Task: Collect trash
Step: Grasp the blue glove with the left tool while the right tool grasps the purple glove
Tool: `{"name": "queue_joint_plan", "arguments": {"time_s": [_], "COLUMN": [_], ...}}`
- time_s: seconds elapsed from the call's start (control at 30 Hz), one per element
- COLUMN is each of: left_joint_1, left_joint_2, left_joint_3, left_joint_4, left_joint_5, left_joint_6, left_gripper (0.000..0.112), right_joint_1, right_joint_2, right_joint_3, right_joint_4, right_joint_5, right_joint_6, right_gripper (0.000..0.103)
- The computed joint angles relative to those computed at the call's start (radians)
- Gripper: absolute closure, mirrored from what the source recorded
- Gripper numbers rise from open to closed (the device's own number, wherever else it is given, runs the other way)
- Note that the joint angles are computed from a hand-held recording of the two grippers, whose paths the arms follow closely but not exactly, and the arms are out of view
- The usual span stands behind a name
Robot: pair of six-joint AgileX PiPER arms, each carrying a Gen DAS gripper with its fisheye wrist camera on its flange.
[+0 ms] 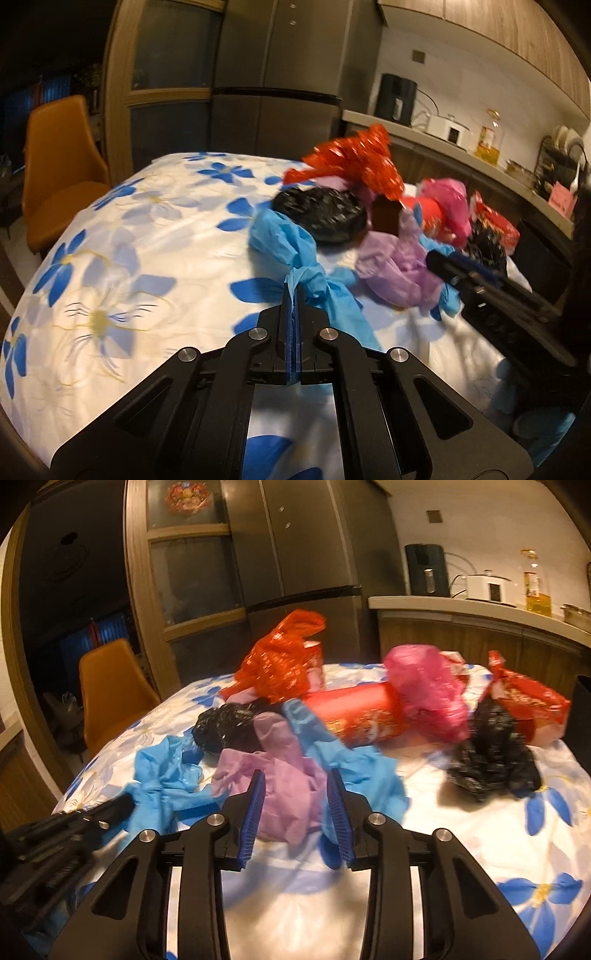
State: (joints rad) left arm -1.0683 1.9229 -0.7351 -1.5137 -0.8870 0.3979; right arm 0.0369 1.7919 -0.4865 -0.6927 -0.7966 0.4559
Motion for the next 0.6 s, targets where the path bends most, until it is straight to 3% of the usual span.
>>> {"name": "queue_joint_plan", "arguments": {"time_s": [0.17, 0.2, 0.23, 0.27, 0.4, 0.6], "left_joint_1": [-0.017, -0.019, -0.022, -0.024, -0.04, -0.09], "left_joint_2": [-0.037, -0.042, -0.049, -0.054, -0.076, -0.118], "left_joint_3": [0.028, 0.032, 0.036, 0.038, 0.043, 0.032], "left_joint_4": [-0.021, -0.02, -0.021, -0.021, -0.029, -0.074], "left_joint_5": [-0.039, -0.042, -0.047, -0.049, -0.068, -0.125], "left_joint_6": [-0.009, -0.01, -0.01, -0.009, 0.004, 0.057], "left_gripper": [0.112, 0.112, 0.112, 0.112, 0.112, 0.112], "right_joint_1": [0.05, 0.051, 0.048, 0.044, 0.025, -0.075], "right_joint_2": [0.054, 0.06, 0.062, 0.063, 0.033, -0.083], "right_joint_3": [-0.069, -0.082, -0.089, -0.095, -0.05, 0.038], "right_joint_4": [0.009, -0.01, -0.032, -0.057, -0.089, -0.263], "right_joint_5": [0.071, 0.087, 0.095, 0.096, 0.04, -0.047], "right_joint_6": [0.025, 0.045, 0.063, 0.08, 0.066, 0.182], "right_gripper": [0.064, 0.071, 0.085, 0.087, 0.099, 0.1]}}
